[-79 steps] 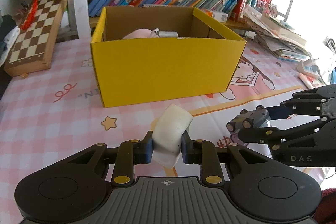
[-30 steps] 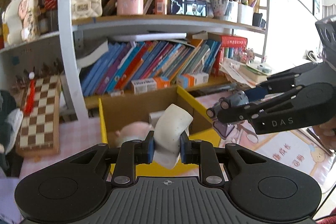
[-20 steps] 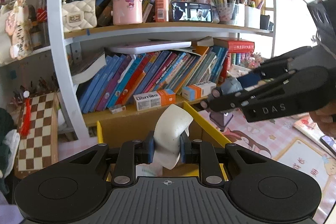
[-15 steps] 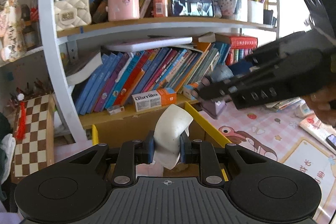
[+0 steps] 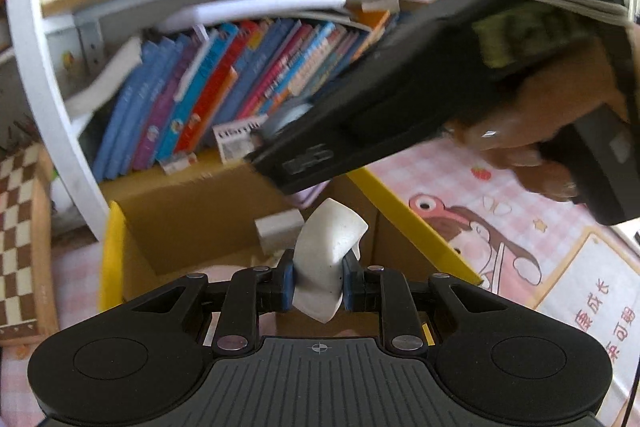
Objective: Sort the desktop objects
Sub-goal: 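Lower the foam block and car into the yellow box and open both grippers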
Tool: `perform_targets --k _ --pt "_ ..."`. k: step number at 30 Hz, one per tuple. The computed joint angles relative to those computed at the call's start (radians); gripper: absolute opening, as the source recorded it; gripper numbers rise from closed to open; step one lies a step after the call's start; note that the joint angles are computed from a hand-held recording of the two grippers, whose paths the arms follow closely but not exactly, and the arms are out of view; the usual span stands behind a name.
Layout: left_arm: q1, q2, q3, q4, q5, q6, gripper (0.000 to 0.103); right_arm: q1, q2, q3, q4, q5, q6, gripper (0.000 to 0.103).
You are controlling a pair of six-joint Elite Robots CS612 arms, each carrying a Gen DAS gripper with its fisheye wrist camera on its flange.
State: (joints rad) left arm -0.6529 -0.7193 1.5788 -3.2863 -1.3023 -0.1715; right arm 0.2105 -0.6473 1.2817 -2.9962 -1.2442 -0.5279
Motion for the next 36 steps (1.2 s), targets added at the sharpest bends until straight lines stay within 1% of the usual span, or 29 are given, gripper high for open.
perform_targets --k 9,12,14,17,21,23,24,25,26,27,29,33,36 --pt "0.011 0.024 -0.043 0.122 -0.066 -0.031 0.021 0.016 0.062 -0.11 0.206 -0.012 -0.074 0.04" --pt "0.02 0.027 -0.047 0.129 -0.103 -0.066 0.021 0.019 0.076 -0.136 0.263 -0.018 -0.095 0.04" --pt "0.023 0.026 -0.047 0.133 -0.12 -0.07 0.021 0.02 0.083 -0.151 0.3 -0.021 -0.108 0.04" --pt "0.029 0.025 -0.046 0.137 -0.147 -0.104 0.023 0.022 0.094 -0.168 0.338 -0.023 -0.11 0.04" --pt "0.03 0.024 -0.038 0.129 -0.151 -0.146 0.028 0.023 0.102 -0.181 0.364 -0.024 -0.101 0.04" --pt "0.024 0.021 -0.032 0.129 -0.12 -0.153 0.034 0.023 0.105 -0.185 0.372 -0.024 -0.098 0.04" --pt "0.021 0.018 -0.027 0.127 -0.105 -0.154 0.035 0.023 0.106 -0.187 0.377 -0.023 -0.095 0.04" --pt "0.018 0.016 -0.023 0.122 -0.094 -0.153 0.039 0.022 0.107 -0.188 0.379 -0.021 -0.091 0.04" --pt "0.015 0.012 -0.018 0.117 -0.083 -0.153 0.048 0.021 0.107 -0.189 0.381 -0.018 -0.085 0.04" --pt "0.011 0.008 -0.01 0.108 -0.068 -0.153 0.052 0.02 0.108 -0.189 0.381 -0.014 -0.079 0.04" --pt "0.004 -0.002 0.006 0.091 -0.041 -0.145 0.065 0.017 0.108 -0.188 0.38 -0.003 -0.067 0.041" --pt "-0.014 -0.027 0.046 0.058 0.019 -0.128 0.072 0.011 0.099 -0.172 0.353 0.019 -0.049 0.049" --pt "-0.027 -0.051 0.085 0.029 0.056 -0.132 0.078 0.002 0.084 -0.145 0.309 0.048 -0.026 0.056"
